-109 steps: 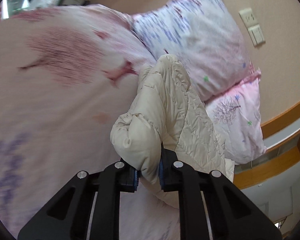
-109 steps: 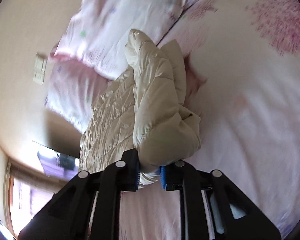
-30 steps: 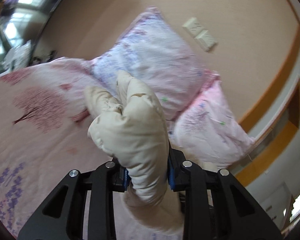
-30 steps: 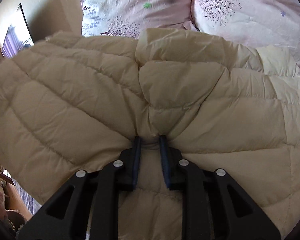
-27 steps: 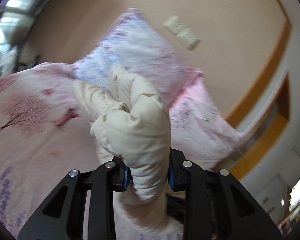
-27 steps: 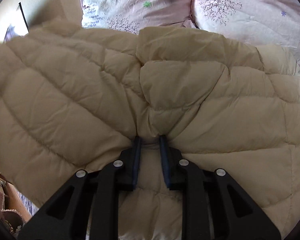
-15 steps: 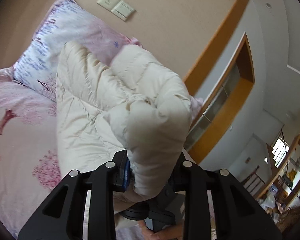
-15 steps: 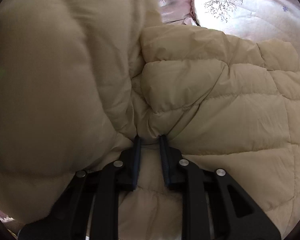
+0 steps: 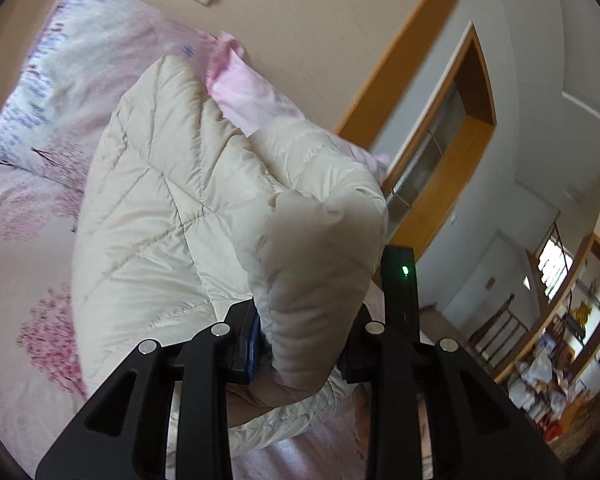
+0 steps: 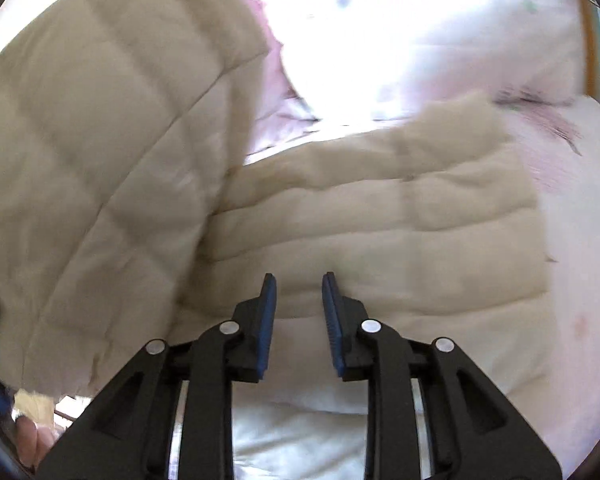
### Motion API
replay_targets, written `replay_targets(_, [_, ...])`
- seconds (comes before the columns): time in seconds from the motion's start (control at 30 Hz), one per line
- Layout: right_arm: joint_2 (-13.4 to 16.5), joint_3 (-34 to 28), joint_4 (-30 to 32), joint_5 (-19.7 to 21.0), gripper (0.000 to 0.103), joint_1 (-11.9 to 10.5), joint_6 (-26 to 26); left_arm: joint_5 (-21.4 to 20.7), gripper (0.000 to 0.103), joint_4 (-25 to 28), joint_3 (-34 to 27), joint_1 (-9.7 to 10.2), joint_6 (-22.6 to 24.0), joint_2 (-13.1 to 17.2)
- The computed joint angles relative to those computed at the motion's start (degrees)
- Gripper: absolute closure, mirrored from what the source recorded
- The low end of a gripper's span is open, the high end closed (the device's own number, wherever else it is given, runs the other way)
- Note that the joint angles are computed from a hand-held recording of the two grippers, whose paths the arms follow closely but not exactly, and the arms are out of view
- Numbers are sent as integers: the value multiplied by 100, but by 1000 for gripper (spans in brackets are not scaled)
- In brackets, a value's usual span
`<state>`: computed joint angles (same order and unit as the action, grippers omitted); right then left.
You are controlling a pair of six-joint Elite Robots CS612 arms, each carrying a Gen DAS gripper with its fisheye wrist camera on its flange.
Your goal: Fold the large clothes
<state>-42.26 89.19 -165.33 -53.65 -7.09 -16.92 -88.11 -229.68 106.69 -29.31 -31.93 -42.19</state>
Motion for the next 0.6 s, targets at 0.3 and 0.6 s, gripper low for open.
replay_targets(0.3, [378, -895, 1662, 174, 83, -56, -233, -333, 75, 969, -313, -129, 511, 94])
replay_targets(0.6, [445, -854, 948, 1452, 57, -740, 981, -278, 75, 1430, -416, -234, 844, 127])
